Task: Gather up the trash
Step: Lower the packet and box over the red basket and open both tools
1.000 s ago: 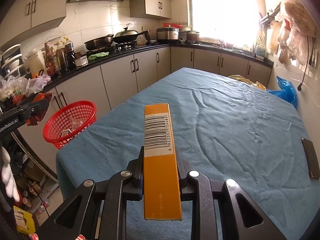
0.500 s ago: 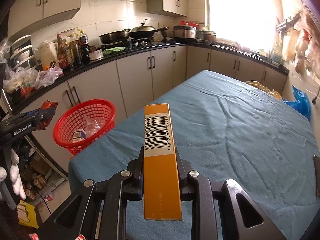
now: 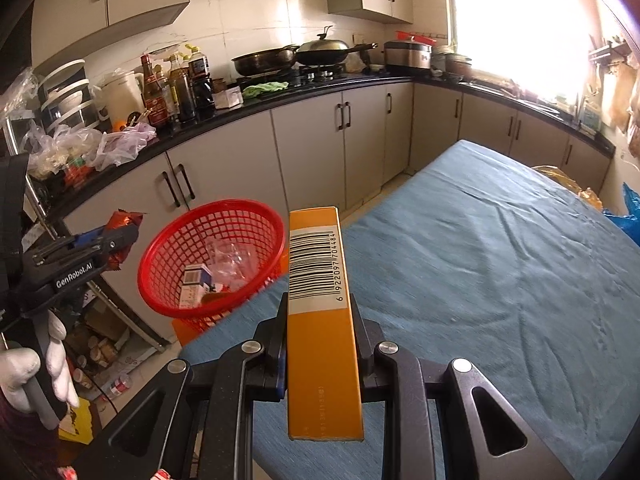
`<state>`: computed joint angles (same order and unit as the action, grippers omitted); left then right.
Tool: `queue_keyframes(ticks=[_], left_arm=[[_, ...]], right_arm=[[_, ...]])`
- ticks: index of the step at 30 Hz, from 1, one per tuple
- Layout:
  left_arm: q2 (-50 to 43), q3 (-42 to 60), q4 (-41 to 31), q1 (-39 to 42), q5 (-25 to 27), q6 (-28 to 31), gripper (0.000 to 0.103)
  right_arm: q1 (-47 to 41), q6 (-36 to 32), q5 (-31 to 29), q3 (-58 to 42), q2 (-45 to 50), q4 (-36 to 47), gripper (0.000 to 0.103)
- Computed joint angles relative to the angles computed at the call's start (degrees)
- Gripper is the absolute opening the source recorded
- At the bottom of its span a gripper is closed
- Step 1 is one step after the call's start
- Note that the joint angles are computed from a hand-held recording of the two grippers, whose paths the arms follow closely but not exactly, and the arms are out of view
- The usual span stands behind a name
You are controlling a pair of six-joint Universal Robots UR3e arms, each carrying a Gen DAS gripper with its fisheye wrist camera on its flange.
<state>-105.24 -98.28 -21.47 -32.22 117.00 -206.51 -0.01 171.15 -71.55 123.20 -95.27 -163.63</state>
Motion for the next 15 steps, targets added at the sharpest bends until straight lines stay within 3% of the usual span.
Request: queue_keyframes(ticks=[15], left_arm=[[-3.8,4.1,0.2,6.4,-7.4,2.3,0.033]], right_arm=[[5.9,5.8,3.1,-23.2,19.5,4.5,0.025]])
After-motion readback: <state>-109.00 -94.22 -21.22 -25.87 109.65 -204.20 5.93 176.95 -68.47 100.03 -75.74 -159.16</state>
